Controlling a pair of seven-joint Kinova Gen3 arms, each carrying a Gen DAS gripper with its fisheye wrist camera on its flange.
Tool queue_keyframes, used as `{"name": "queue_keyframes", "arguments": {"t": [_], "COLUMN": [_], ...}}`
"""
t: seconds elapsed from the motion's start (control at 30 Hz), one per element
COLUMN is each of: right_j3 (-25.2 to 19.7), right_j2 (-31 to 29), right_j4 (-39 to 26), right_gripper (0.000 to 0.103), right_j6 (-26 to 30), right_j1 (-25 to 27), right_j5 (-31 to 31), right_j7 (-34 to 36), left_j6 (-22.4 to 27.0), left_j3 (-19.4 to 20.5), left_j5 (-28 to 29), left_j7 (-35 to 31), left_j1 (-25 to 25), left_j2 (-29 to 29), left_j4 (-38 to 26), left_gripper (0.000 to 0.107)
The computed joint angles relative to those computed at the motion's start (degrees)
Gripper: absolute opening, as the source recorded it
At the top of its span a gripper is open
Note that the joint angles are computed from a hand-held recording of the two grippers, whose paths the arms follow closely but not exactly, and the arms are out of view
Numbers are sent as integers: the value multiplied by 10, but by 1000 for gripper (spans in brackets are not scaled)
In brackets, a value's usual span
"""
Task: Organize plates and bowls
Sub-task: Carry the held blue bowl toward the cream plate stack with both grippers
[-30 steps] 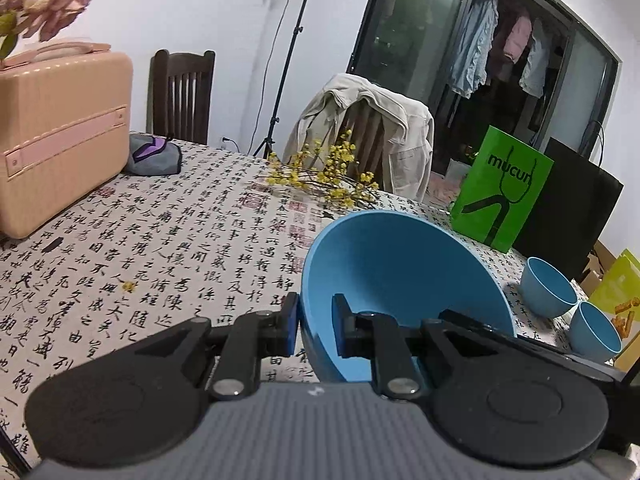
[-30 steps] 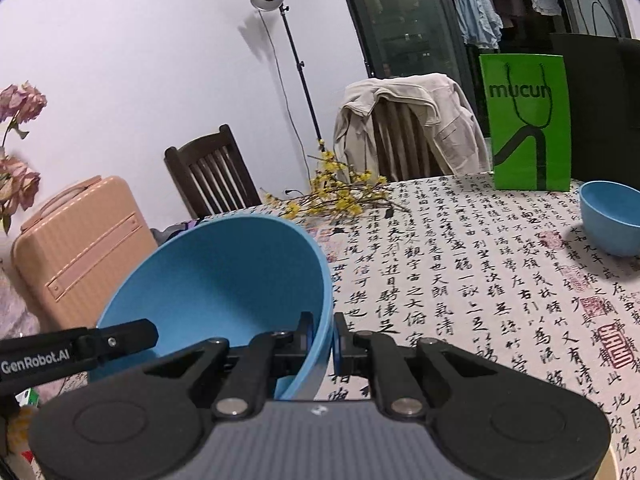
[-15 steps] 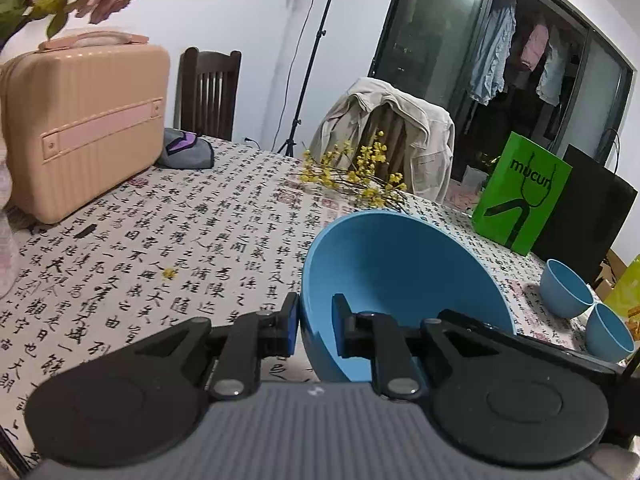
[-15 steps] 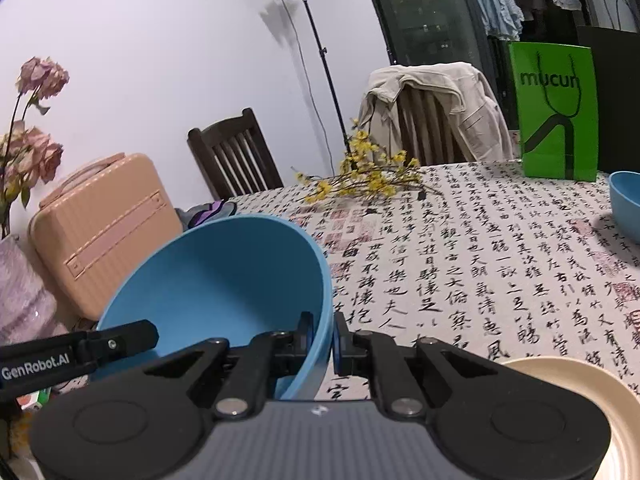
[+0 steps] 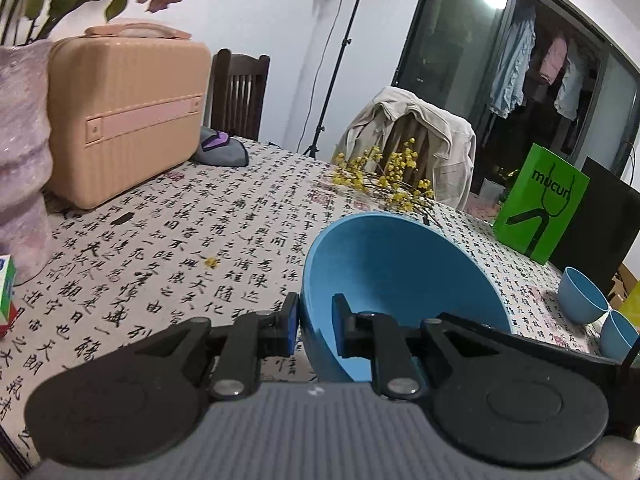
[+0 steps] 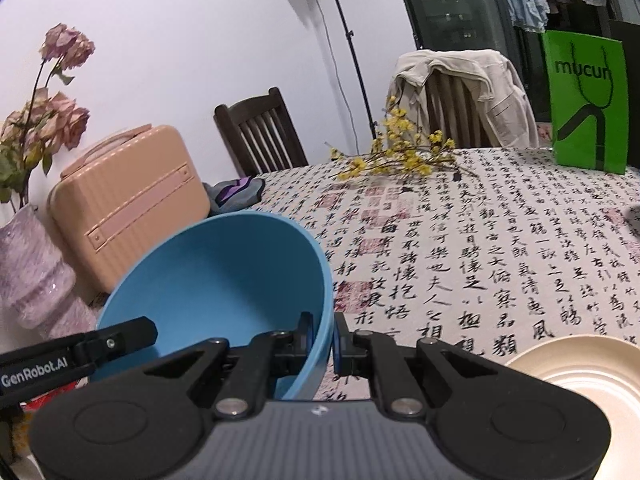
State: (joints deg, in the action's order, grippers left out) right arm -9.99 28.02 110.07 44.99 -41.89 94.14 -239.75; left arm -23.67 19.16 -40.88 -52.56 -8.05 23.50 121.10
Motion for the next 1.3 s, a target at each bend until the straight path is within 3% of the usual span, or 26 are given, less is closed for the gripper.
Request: {"name": "queue_keyframes", "arguments": {"t": [0.43, 1.3], "right_j3": [-1, 40], "right_j2": [18, 60], "right_j4": [-32, -93], "right_gripper": [10, 10], "right_j6": [-45, -129], "right_j1": [2, -19], "right_j5": [0, -56], "right_j7": [36, 126], "left_j6": [-47, -48], "left_j3": [-38, -38], "left_j5": [21, -13], "left_j7": [-6, 39], "left_j1": [-8, -63], "left_j2": [-4, 34], "left_j4": [37, 45], "left_gripper": [18, 18]}}
